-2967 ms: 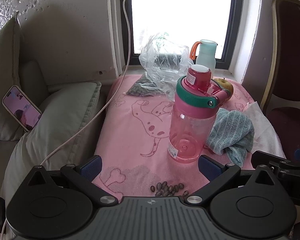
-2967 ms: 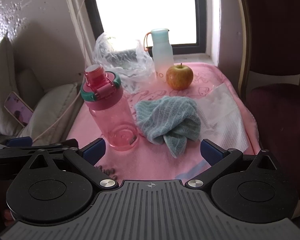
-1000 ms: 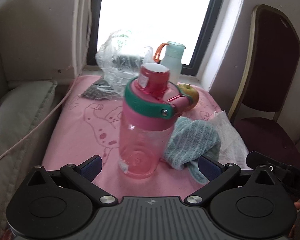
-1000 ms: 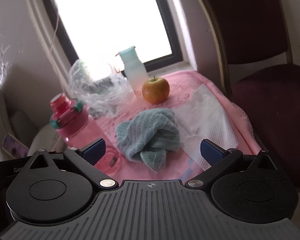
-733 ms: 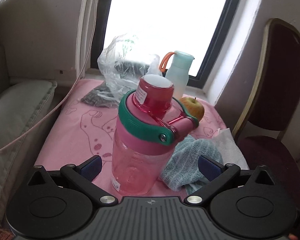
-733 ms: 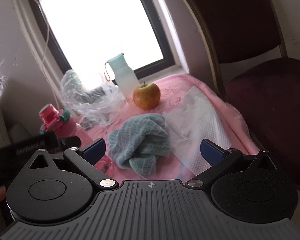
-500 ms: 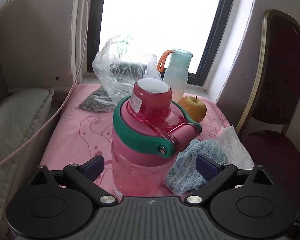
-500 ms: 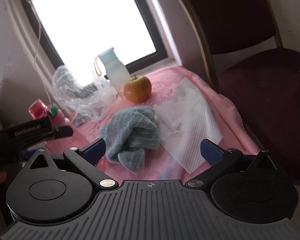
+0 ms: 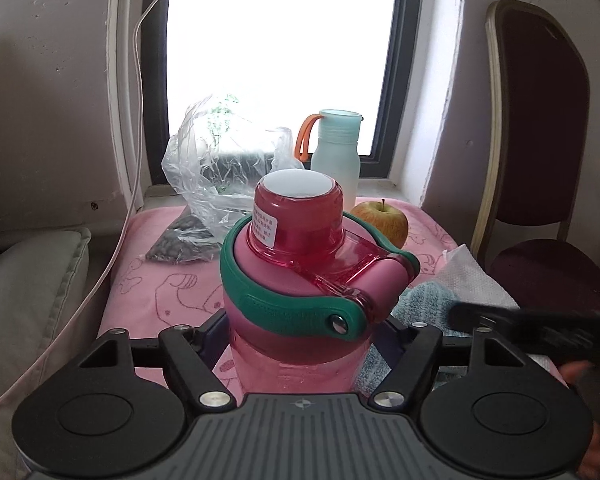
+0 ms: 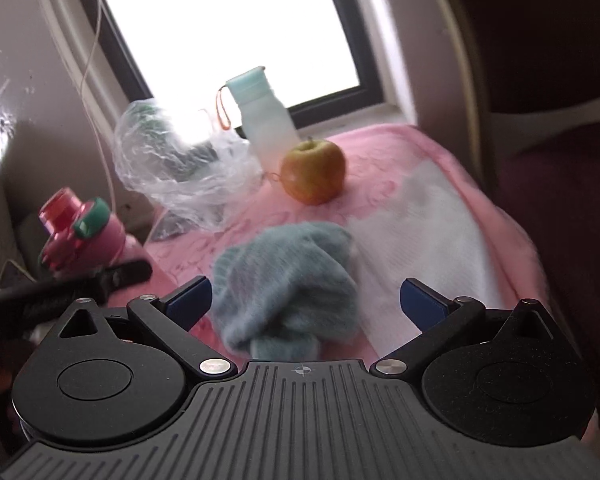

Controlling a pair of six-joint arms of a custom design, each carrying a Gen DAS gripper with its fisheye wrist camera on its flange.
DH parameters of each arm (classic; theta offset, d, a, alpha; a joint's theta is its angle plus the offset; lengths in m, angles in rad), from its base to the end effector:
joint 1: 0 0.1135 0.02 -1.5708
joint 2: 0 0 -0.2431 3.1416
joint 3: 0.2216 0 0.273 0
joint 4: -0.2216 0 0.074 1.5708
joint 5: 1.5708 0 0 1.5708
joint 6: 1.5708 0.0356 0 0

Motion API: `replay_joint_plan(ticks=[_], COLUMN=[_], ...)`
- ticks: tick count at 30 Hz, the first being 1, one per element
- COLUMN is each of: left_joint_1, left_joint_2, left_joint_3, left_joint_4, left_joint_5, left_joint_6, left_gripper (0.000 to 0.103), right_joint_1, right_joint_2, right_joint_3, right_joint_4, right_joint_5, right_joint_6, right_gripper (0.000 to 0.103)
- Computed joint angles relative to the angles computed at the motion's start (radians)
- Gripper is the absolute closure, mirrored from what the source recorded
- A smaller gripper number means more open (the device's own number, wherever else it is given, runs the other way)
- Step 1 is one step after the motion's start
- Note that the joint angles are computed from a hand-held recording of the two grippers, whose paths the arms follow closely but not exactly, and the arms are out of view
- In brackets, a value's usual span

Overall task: Clean container
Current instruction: 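Move the left gripper to the pink bottle and close around its body, then lift the pink bottle with the left gripper while the right gripper grasps the white paper towel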

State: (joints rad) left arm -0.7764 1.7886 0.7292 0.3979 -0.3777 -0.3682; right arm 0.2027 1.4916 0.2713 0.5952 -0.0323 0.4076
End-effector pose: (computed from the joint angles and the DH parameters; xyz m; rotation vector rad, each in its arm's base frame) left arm 0.2516 -0.2287 0.0822 0.2422 2.1741 -0.2266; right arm 0.2323 0.0489 0.0622 0.2089 2.2112 0.3756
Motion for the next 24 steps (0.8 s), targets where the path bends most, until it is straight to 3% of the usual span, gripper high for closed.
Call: replay_joint_plan(ticks=[3,5,6,7,9,13,15,17,18,19,20,23,24], left_joint_1=[0.013,0.022,0.025,0.028,0.032,0.030,0.029,0.027,0.026,0.025,0.023,0.022,0.022], left_joint_2=[-0.008,-0.008,-0.009,-0.008,-0.007,0.000,0.003,0.006,0.006,0.006,0.006,0.007,0.006], left_joint_3=[-0.042,-0.066,-0.074,-0.081,-0.089,-0.091,-0.089,-0.084,-0.082,-0.080,-0.079,-0.081,-0.084], left_joint_4=[0.065,0.108,0.124,0.137,0.154,0.171,0.173,0.167,0.163,0.159,0.156,0.161,0.165], left_joint_5=[0.029,0.047,0.055,0.061,0.070,0.072,0.072,0.070,0.069,0.067,0.066,0.064,0.065], left_joint_6=[0.019,0.030,0.037,0.042,0.047,0.049,0.052,0.054,0.055,0.056,0.058,0.064,0.065], left_gripper=[0.032,0.032,0.032,0.032,0.032,0.031,0.031,0.031,0.031,0.031,0.031,0.031,0.031], right_joint_1=[0.010,0.020,0.025,0.030,0.035,0.045,0.053,0.072,0.083,0.094,0.104,0.092,0.062], right_joint_2=[0.198,0.294,0.334,0.366,0.350,0.270,0.287,0.347,0.382,0.412,0.441,0.385,0.333], right_joint_3=[0.193,0.309,0.362,0.409,0.424,0.362,0.381,0.471,0.534,0.590,0.639,0.550,0.478], right_joint_4=[-0.064,-0.155,-0.204,-0.247,-0.240,0.028,0.101,0.026,-0.073,-0.181,-0.275,-0.266,-0.221], right_joint_5=[-0.014,-0.004,0.003,0.011,0.023,0.037,0.034,0.056,0.075,0.109,0.142,0.164,0.139], right_joint_6=[-0.055,-0.092,-0.109,-0.123,-0.117,-0.119,-0.087,-0.075,-0.086,-0.101,-0.114,-0.133,-0.132], right_gripper=[0.007,0.018,0.048,0.067,0.073,0.073,0.072,0.062,0.048,0.041,0.041,0.032,0.023])
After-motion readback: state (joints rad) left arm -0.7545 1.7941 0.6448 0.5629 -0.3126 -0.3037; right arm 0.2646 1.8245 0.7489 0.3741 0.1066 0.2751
